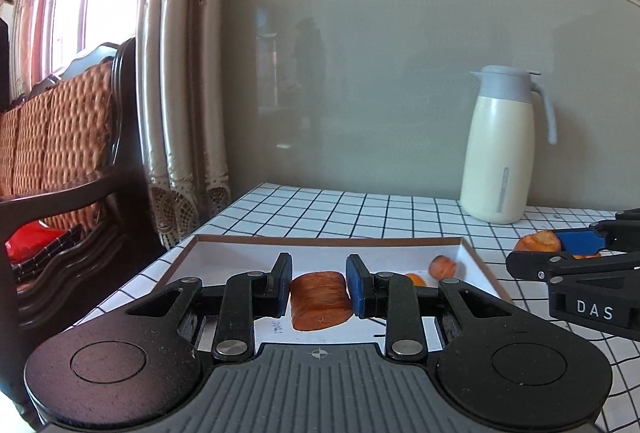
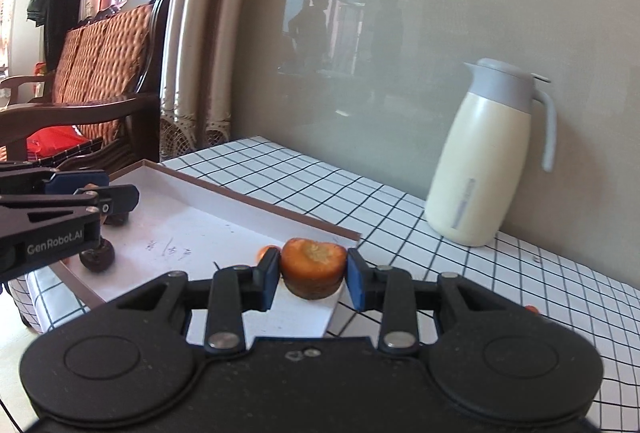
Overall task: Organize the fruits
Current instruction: 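Carry both held pieces over the white tray, then open both grippers to drop the pieces into the tray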
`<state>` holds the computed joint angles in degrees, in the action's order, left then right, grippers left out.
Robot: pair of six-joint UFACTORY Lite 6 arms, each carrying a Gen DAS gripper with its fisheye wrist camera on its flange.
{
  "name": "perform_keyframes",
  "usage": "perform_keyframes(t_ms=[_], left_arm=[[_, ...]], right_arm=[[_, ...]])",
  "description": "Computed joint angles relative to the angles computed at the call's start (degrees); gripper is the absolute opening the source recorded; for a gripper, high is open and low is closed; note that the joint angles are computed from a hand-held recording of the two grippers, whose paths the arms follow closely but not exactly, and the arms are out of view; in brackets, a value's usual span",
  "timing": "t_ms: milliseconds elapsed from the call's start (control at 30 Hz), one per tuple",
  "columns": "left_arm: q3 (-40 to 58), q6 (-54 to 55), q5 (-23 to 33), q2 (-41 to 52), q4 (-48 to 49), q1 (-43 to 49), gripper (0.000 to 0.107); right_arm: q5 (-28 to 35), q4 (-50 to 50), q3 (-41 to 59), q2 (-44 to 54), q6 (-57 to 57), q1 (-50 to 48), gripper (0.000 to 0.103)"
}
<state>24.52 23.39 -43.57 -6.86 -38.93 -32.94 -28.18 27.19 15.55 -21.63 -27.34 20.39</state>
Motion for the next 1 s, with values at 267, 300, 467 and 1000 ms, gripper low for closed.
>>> perform_keyframes(t_ms=[267, 300, 467, 1000], left_arm=[[3.9, -4.0, 0.4, 6.7, 5.2, 5.5, 0.03], [4.4, -4.6, 0.3, 7.2, 5.8, 6.2, 0.03], [7.1, -5.1, 0.4, 10.8, 6.4, 8.6, 0.03], [4.5, -4.4, -6.2, 10.8, 3.4, 8.6, 0.103]], right_arm=[[-2.1, -4.0, 3.5, 7.8, 4.6, 1.1, 0.026], [-2.4, -4.8, 4.1, 9.0, 5.3, 1.2, 0.026], [-3.0, -14.0, 8.6, 15.9, 14.7, -0.7, 0.027], [-12.0, -9.7, 6.6, 17.2, 15.0, -2.2, 0.097]])
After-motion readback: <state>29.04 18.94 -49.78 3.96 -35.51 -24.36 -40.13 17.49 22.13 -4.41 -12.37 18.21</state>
